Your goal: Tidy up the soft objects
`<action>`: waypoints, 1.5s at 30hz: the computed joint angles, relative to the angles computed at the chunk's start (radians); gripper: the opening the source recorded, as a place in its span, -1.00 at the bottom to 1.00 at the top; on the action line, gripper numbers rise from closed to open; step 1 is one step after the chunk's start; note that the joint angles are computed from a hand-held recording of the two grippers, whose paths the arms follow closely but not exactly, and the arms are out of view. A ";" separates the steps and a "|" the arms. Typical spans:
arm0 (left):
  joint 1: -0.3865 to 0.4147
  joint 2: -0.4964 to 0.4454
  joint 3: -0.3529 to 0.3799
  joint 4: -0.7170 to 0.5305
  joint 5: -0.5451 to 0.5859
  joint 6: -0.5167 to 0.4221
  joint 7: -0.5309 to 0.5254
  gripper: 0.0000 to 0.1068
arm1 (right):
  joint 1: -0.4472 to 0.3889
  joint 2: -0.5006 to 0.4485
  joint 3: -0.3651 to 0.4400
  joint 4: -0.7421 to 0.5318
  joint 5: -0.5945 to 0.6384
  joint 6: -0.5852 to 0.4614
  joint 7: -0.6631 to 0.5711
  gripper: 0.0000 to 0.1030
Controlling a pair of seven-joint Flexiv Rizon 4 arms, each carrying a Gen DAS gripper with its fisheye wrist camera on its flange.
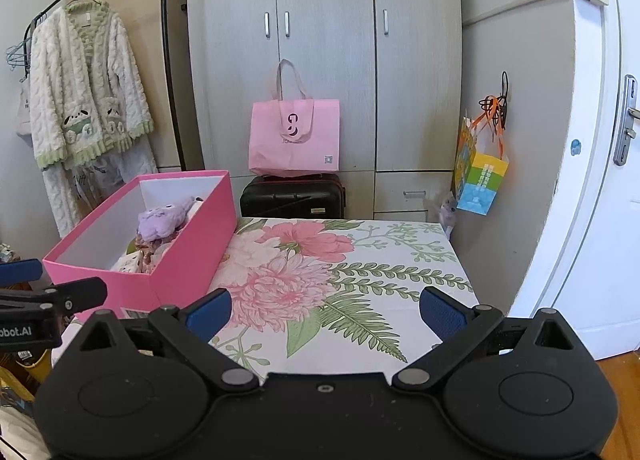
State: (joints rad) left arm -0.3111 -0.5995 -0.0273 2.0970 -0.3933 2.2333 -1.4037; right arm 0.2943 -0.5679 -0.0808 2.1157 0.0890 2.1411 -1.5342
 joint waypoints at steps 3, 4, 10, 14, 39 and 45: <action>0.002 -0.004 -0.001 0.005 0.009 0.023 -0.008 0.93 | -0.025 0.001 0.020 0.007 -0.022 0.010 0.006 0.98; -0.003 -0.006 0.003 0.005 0.003 0.029 -0.005 0.93 | -0.024 0.001 0.019 0.009 -0.022 0.013 0.004 0.98; -0.032 -0.020 0.014 0.010 -0.046 0.068 0.025 0.93 | 0.022 -0.001 -0.013 0.022 0.018 0.032 -0.038 0.98; -0.033 -0.025 0.008 0.015 -0.053 0.087 0.034 0.93 | 0.056 -0.010 -0.030 0.026 0.062 0.068 -0.075 0.98; -0.044 -0.037 -0.007 0.025 -0.123 0.126 0.077 0.93 | 0.060 -0.031 -0.017 0.033 0.104 0.115 -0.132 0.98; -0.027 -0.041 -0.012 0.028 -0.082 0.139 0.059 0.93 | 0.058 -0.038 -0.010 0.035 0.117 0.142 -0.144 0.98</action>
State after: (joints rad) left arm -0.3385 -0.6405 -0.0393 2.1252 -0.4748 2.3722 -1.3451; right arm 0.3527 -0.6060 -0.0910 2.1507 0.2056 2.2827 -1.6782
